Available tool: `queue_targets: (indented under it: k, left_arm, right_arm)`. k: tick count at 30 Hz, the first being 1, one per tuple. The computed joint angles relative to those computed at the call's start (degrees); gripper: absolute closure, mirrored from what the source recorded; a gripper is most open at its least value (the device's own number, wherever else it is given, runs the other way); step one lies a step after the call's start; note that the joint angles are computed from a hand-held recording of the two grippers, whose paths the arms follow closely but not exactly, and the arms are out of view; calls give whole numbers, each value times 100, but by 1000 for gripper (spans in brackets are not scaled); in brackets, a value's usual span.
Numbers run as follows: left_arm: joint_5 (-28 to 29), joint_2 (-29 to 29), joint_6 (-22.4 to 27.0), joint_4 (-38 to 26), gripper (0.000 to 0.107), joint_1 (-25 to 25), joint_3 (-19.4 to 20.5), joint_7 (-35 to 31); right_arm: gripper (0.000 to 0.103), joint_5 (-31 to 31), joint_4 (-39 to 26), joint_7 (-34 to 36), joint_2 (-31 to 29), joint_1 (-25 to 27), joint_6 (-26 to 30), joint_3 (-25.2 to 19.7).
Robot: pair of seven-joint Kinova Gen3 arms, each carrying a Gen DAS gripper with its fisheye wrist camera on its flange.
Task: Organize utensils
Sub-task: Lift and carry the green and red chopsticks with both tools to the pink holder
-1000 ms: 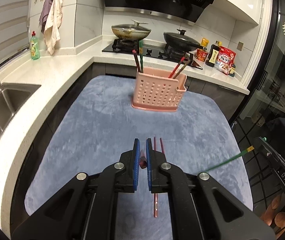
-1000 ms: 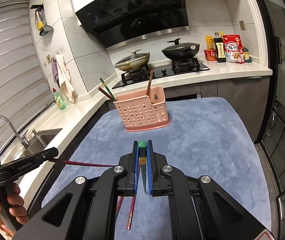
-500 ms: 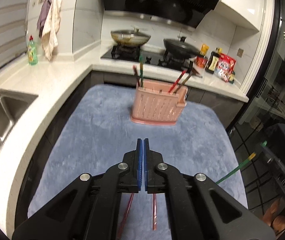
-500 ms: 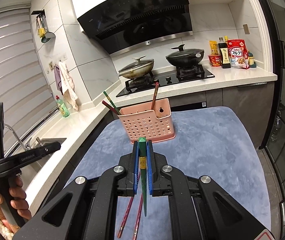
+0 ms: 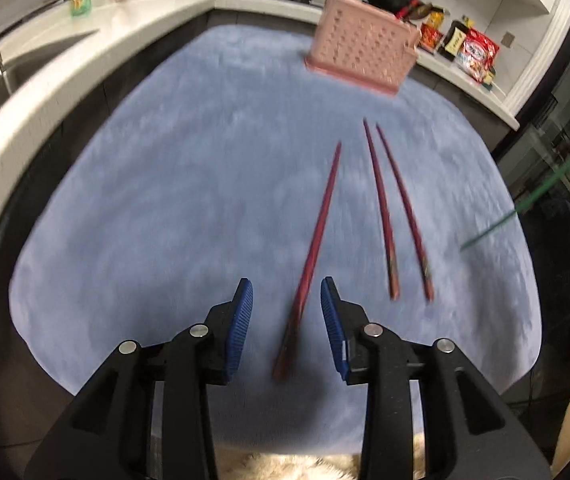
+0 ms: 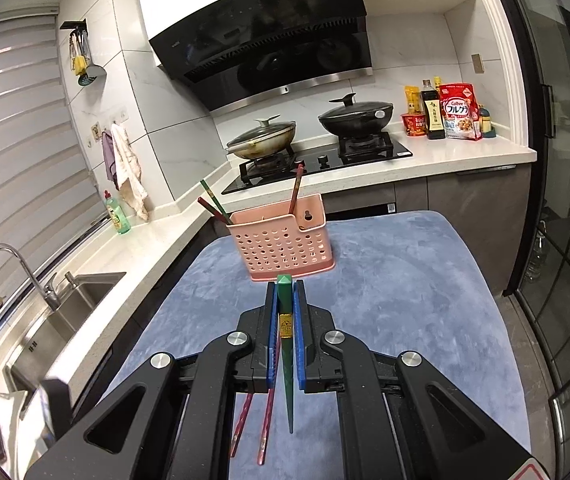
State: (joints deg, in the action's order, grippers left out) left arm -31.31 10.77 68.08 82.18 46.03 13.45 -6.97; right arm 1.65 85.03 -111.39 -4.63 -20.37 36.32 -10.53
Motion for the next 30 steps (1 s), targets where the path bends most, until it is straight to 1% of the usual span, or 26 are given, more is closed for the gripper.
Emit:
queue_targets:
  k: [4,6,10,11,13,14,17,22,25,30]
  left_arm:
    - [223,15,-295,237,74,-33,30,18]
    - [252,75,-321,255,74,-5,34,9]
    - [179,184,-204,172,75,97,-15,38]
    - [177,194,-200,156,77,104,-26,13]
    - [199,225,-148,109,94,110,-45,-44]
    - [243,219,-187,121,97,93,-51,-80]
    - [285,223,-185,75,98,112,-49,-154]
    - [233,206,-24,-169,99,195,-75,-155]
    - [12,143,160,-445,100,256,-83,-192]
    - [-542,180,649,-1283,101,280,-159,-623]
  right_arm:
    - [96,29,58,-23,-46,-10,28,-25]
    - [96,34,75,-32,-60,-9,20,-28]
    - [96,42,102,-64,-78,-7,22,-41]
    - [96,34,90,-46,-72,-7,30,-34]
    - [96,50,104,-62,-85,-7,40,-44]
    - [96,33,119,-55,-96,-10,39,-42]
    - [96,42,126,-71,-97,-7,33,-49]
    - [96,54,136,-75,-104,-9,9,-59]
    - [96,7,78,-17,-81,-15,-11,-35]
    - [96,-260,-184,238,67,-22,-56,73]
